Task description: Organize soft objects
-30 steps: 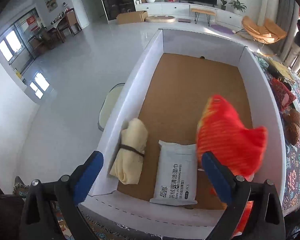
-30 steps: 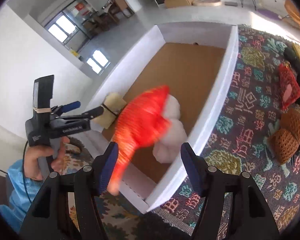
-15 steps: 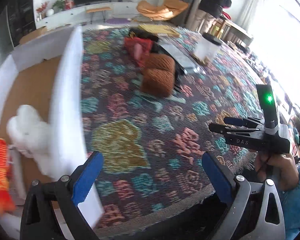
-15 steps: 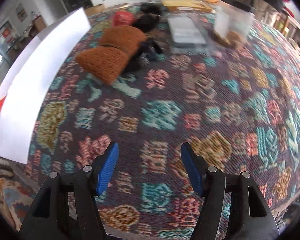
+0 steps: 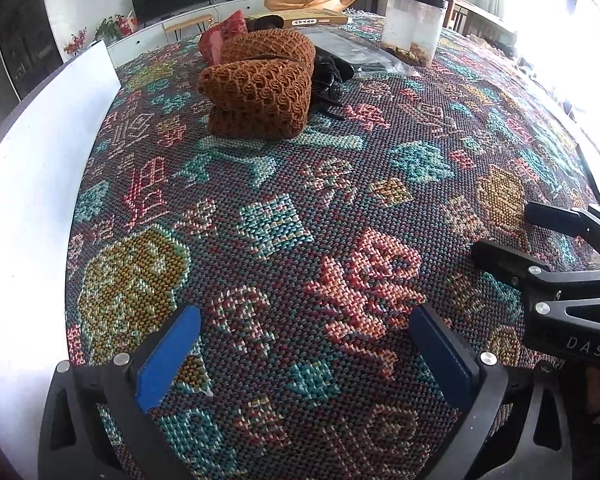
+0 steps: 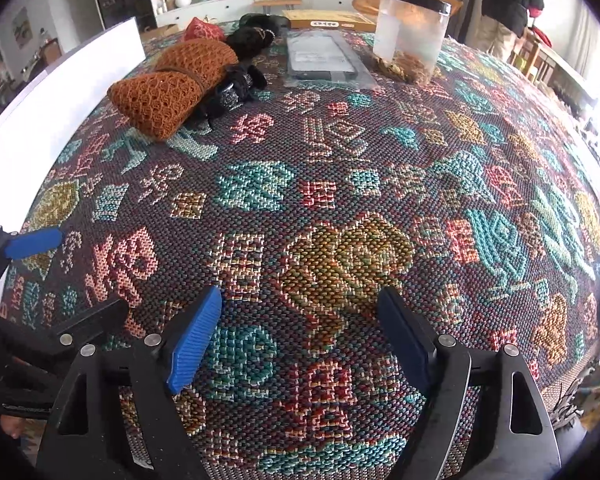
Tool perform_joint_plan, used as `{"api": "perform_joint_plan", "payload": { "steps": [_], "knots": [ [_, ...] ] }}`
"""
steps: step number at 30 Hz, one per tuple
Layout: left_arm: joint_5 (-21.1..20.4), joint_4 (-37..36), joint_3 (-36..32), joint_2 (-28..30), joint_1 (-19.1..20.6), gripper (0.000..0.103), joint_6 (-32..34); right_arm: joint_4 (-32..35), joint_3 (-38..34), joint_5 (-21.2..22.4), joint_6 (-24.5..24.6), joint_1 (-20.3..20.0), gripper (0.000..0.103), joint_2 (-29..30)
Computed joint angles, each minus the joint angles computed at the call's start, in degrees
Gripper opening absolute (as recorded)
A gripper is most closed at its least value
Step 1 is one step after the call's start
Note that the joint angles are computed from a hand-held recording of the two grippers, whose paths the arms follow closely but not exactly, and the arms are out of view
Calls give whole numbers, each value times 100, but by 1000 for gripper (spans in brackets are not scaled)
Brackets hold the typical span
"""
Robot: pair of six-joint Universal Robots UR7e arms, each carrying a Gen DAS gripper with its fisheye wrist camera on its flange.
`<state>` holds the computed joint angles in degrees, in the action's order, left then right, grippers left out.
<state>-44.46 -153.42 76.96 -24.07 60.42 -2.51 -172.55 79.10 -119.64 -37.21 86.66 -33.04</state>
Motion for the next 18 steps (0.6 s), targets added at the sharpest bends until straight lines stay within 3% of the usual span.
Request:
{"api": "perform_joint_plan", "payload": {
  "steps": [7, 12, 18],
  "knots": [
    [11, 37, 15, -16, -25, 103, -18, -60, 112, -17, -91, 12, 84, -53],
    [10, -977, 256, 66, 11, 103, 506, -95, 193, -50, -80, 25, 84, -86],
    [-1, -1177, 312, 66, 12, 103, 616, 88, 65, -124, -30, 37, 85, -36]
  ]
}}
